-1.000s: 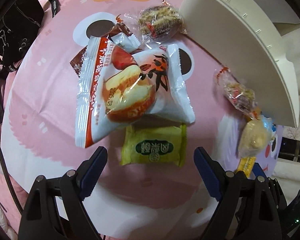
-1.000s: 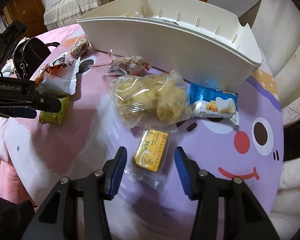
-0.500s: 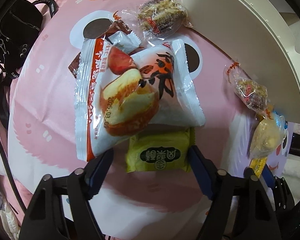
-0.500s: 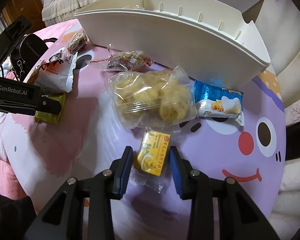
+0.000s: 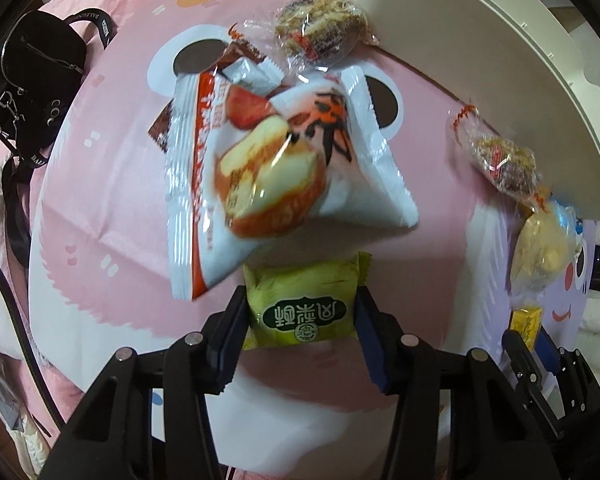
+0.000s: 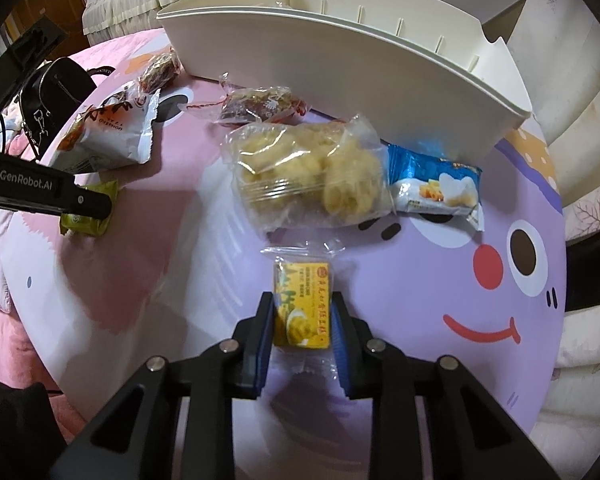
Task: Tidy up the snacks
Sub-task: 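Grasp the yellow-green square pack with the left gripper while the right grasps the yellow bar, then lift both packs into the white basket and open both grippers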
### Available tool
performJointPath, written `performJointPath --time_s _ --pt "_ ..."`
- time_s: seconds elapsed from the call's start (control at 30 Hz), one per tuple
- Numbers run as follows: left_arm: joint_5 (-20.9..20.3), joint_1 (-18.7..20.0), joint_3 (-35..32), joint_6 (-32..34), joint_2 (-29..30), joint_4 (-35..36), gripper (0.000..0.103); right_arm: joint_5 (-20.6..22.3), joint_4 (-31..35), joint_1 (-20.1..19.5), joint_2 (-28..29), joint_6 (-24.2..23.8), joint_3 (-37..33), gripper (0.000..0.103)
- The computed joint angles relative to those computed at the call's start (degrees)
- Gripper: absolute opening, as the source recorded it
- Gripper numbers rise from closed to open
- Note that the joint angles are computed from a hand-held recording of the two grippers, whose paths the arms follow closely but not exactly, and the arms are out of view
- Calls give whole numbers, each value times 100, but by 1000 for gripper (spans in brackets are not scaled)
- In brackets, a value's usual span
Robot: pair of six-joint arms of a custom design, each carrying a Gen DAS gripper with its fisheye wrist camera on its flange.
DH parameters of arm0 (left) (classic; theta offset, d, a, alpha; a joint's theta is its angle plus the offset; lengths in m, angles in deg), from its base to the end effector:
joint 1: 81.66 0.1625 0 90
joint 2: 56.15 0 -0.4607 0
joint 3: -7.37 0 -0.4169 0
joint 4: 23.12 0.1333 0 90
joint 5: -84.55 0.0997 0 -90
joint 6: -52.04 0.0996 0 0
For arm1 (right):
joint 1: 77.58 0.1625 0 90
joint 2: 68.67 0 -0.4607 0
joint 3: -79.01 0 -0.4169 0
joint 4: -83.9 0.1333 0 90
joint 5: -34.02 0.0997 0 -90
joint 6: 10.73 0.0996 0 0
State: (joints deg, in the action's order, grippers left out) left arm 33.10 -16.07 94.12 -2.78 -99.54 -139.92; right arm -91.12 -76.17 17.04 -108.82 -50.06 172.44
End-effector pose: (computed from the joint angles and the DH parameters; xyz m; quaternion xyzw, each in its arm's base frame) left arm -0.1160 -0.7284 0.0897 -0.1991 0.9139 -0.1036 0.3383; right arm 0.1338 -0.7119 0.0762 0.3121 -0.8911 0.0438 0.3266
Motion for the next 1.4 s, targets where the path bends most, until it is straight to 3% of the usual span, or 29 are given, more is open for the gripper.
performJointPath --time_s 0.27,0.63,0.8,1.1,1.4 --pt "-106 -163 496 -392 -264 72 49 128 -305 -30 -270 -53 352 27" --pt "-220 -621 1225 -560 -854 -13 49 491 -884 -9 -680 -536 737 27" --pt "21 -873 1327 -499 -1121 1 50 748 -667 48 -794 -378 522 27" --pt "507 -1075 784 5 -1188 287 50 944 -703 110 -699 -323 -111 27" --pt "909 -1074 -342 904 -817 513 50 1042 -444 220 -377 -141 -1016 27"
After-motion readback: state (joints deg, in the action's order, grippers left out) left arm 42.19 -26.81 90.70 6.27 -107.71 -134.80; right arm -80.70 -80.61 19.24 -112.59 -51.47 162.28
